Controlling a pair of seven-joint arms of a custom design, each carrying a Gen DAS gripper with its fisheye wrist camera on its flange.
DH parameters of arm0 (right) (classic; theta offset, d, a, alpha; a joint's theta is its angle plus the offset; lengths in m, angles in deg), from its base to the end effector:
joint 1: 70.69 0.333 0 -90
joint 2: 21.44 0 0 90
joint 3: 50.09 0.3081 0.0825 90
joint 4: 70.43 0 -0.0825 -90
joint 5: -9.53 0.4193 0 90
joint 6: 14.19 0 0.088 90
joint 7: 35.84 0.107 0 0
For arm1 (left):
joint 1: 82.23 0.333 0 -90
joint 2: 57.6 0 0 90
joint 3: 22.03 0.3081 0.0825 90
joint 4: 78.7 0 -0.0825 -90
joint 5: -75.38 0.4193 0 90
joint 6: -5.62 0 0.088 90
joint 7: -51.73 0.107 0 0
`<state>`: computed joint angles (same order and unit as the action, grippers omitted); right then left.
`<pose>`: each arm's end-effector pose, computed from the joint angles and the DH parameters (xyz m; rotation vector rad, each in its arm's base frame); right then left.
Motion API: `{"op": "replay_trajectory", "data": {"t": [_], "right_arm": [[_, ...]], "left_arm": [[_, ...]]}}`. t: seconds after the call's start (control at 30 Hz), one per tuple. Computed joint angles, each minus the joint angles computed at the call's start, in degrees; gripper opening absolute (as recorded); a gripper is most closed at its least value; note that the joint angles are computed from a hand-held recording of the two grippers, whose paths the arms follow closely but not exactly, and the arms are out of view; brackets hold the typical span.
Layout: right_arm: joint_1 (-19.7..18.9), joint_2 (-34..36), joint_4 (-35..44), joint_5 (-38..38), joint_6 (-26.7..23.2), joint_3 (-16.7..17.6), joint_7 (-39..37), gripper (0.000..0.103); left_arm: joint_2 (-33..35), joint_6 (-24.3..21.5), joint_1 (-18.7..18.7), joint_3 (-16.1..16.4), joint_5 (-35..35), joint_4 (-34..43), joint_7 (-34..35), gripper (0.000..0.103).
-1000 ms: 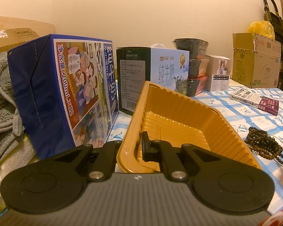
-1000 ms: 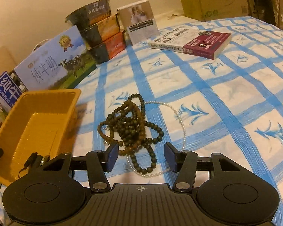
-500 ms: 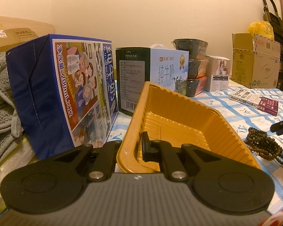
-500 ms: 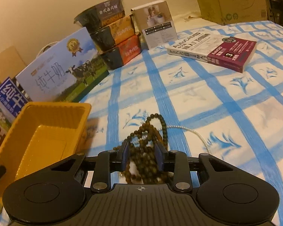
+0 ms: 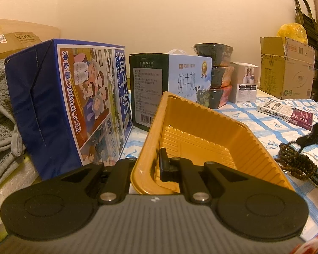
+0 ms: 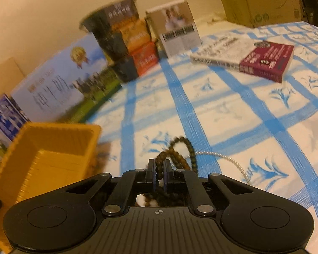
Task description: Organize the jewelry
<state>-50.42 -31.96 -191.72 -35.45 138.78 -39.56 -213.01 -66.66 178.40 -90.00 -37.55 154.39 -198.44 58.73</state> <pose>0.4854 0.3202 0.5486 -1.1631 1.9481 -0.4860 0.4925 -0.2987 0.5447 -1.2939 1.7137 -1.1369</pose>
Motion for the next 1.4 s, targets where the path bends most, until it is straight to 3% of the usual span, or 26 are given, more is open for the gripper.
{"op": "replay_trajectory", "data": {"t": [0.17,0.43,0.63,0.8,0.9,1.07,1.17,1.27,1.4], "right_arm": [[-0.8,-3.7,-1.4,-2.5,2.2,0.9,3.0,0.007],[0.6,-3.7,1.7,-0.8,4.4,2.4,0.3,0.007],[3.7,3.6,8.0,3.0,11.8,2.2,-4.9,0.007],[6.4,11.7,14.6,3.9,18.9,1.5,-4.5,0.007],[8.1,16.2,17.9,8.7,22.2,0.9,-7.4,0.007],[10.4,18.8,21.0,11.7,18.5,0.3,-12.3,0.013],[12.0,17.3,19.4,9.6,17.5,-1.1,-11.1,0.044],[12.1,14.4,16.8,7.3,15.9,-1.5,-9.2,0.046],[11.6,9.3,12.6,6.2,8.4,-0.1,-10.4,0.047]], "left_arm": [[0.0,-0.1,0.0,0.0,0.2,0.0,-0.2,0.008],[0.0,0.1,-0.1,0.1,-1.3,0.0,0.8,0.009],[0.0,0.4,0.1,0.1,-1.6,0.1,1.0,0.008],[-0.3,0.5,0.1,-0.1,-2.1,-0.2,0.8,0.008],[-0.4,0.6,0.1,0.0,-2.6,-0.3,1.2,0.008],[-0.6,1.0,0.3,-0.1,-3.7,-0.7,2.3,0.007],[-0.8,0.8,0.5,-0.3,-3.6,-0.9,1.6,0.007],[-0.9,0.8,0.6,-0.4,-3.5,-1.0,1.5,0.007],[-1.0,0.7,0.5,-0.5,-4.1,-1.1,2.1,0.007]]}}
